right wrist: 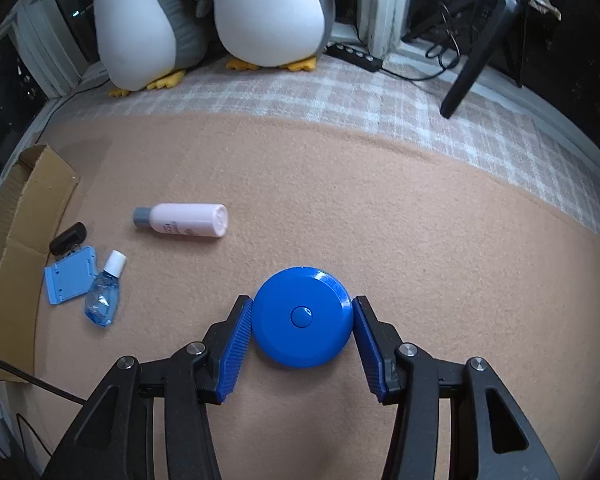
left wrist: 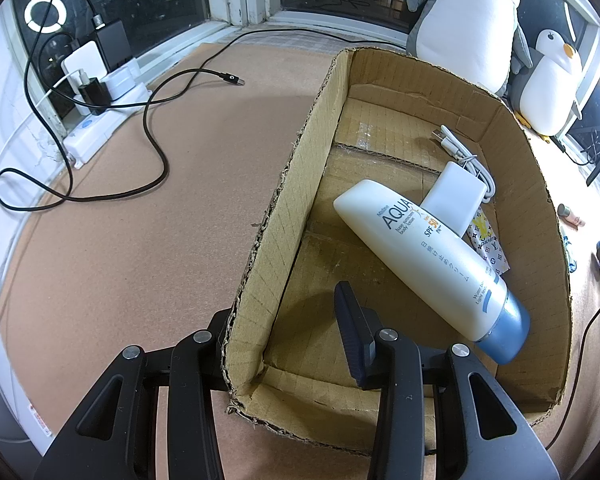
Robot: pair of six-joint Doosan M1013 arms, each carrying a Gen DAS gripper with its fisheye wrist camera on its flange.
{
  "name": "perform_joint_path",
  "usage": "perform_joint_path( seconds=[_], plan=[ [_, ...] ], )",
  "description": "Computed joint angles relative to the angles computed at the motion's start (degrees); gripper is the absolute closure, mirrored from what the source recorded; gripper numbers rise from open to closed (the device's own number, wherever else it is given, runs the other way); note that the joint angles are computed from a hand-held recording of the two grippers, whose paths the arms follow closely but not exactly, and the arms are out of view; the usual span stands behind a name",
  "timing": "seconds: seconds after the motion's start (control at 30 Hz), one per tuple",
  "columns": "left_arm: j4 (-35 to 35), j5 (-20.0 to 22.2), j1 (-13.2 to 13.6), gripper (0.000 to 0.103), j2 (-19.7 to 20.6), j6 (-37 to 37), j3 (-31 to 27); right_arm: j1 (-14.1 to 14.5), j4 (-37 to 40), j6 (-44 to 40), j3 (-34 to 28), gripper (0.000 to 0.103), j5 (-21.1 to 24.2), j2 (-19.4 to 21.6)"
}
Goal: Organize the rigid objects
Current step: 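Carry the blue tape measure with the right gripper into the box and release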
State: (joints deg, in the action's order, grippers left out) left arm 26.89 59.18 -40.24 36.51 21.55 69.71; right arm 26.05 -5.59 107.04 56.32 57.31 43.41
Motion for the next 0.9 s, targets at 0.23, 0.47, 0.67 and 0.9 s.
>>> perform_joint_path(
  seconds=[0.23,0.47,0.67,0.9],
  plan=[
    [0.01,0.01,0.00,0.064,0.01,-0.03,-0.02,2.11,-2.06,-2.00,-1.65,0.057,-2.46,-0.56],
    [0.04,0.00,-0.02,0.064,-0.01,-0.09,-0.01,4.33,0.45,-7.03,-4.77,0.057,-4.66,-0.10],
    [0.05,-0.01,-0.03,0.064,-0.01,-0.11,-0.01,6.10,4.52,-12.30,-8.37,0.057,-5.08,1.34],
    [0.06,0.03,-0.04,0.064,0.01,-0.08,-0.08,7.83,8.32,-16.38,-13.65,0.057,-3.97,4.08]
  ],
)
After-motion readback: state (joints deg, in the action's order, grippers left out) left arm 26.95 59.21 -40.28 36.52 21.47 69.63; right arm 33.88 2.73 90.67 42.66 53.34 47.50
